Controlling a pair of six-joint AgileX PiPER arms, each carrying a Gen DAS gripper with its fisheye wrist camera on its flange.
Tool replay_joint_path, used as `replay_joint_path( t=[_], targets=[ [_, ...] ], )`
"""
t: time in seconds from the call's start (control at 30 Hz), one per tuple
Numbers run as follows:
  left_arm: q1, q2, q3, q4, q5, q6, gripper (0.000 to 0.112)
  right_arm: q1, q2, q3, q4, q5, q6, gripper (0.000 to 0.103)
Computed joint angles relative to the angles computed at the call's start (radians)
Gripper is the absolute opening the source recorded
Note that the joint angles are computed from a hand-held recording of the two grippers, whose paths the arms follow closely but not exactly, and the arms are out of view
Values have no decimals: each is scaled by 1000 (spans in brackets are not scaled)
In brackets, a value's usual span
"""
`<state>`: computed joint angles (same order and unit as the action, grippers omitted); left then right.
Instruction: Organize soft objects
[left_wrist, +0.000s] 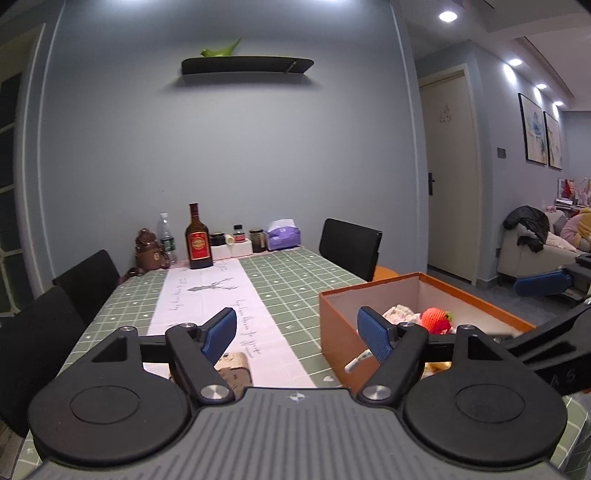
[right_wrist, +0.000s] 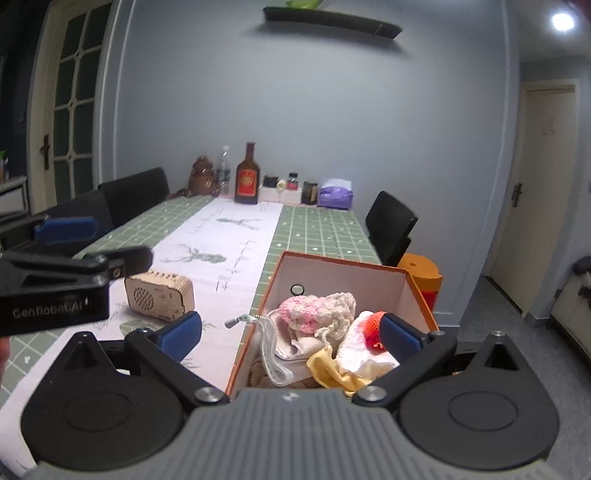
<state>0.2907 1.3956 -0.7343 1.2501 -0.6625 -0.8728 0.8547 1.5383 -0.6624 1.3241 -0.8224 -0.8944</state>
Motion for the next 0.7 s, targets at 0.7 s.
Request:
replay_joint_path(
  t=[0.7],
  targets=[
    [104,78,128,-132,4,97,96,136,213,81,-38,-181,419,100]
  ],
)
